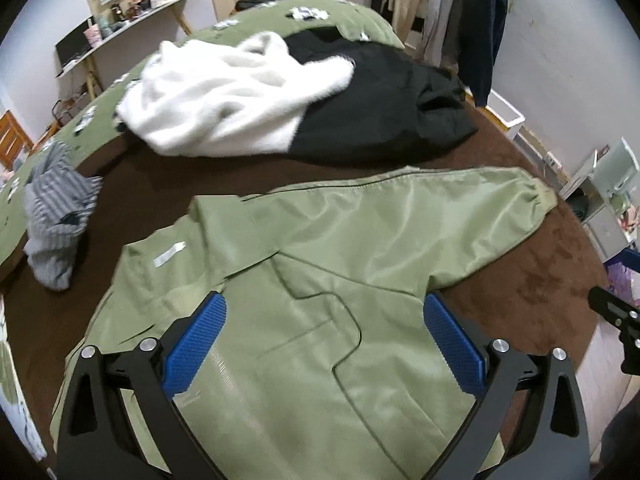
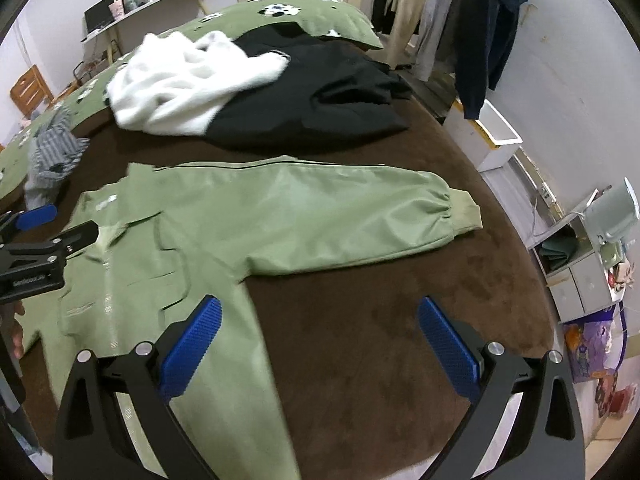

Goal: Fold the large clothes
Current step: 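Move the right tool to the jacket sleeve cuff and grasp the ribbed cuff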

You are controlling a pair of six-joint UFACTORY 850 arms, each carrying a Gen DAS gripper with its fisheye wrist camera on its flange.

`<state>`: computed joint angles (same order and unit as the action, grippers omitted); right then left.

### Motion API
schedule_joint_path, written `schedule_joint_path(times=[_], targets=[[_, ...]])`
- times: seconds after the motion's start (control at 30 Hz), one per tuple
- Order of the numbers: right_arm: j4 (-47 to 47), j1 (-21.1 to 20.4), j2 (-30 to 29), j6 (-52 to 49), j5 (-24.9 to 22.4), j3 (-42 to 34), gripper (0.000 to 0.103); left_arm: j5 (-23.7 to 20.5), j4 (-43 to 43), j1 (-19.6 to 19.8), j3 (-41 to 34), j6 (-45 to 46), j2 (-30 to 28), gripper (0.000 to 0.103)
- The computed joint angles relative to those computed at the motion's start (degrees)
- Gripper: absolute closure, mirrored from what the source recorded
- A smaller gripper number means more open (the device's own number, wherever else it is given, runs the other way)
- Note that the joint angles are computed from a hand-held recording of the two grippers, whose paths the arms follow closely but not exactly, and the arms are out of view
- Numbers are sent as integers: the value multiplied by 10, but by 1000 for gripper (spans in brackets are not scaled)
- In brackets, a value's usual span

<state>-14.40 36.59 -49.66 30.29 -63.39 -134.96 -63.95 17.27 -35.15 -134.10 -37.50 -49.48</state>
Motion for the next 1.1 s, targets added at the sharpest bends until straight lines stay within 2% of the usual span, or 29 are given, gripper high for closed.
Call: schedule_joint_path(times=[0.1, 0.33, 0.53, 0.7, 0.8, 0.9, 0.97, 1.1], targets=[[-12, -11, 9, 13, 53, 56, 6, 21, 0, 4, -9, 3, -32, 6], [-37, -35, 8, 55, 135, 139, 6, 79, -6, 13, 7, -15, -80, 6], [-39, -56, 11, 87, 185, 195, 6, 65, -1, 15, -56, -6, -162, 6], [-46, -78, 18, 94, 220, 227, 6, 107, 0, 18, -16, -26, -149, 5], [-36, -99, 23, 103, 254, 244, 6, 110, 0, 18, -16, -21, -149, 5], [11, -130, 31, 109, 309, 262, 6, 106, -2, 19, -28, -12, -156, 5], [86, -155, 32, 82, 356, 273, 6, 98, -1, 18, -43, -9, -165, 5], [188, -184, 10, 22, 383, 250, 7, 86, 2, 17, -60, -6, -175, 5]])
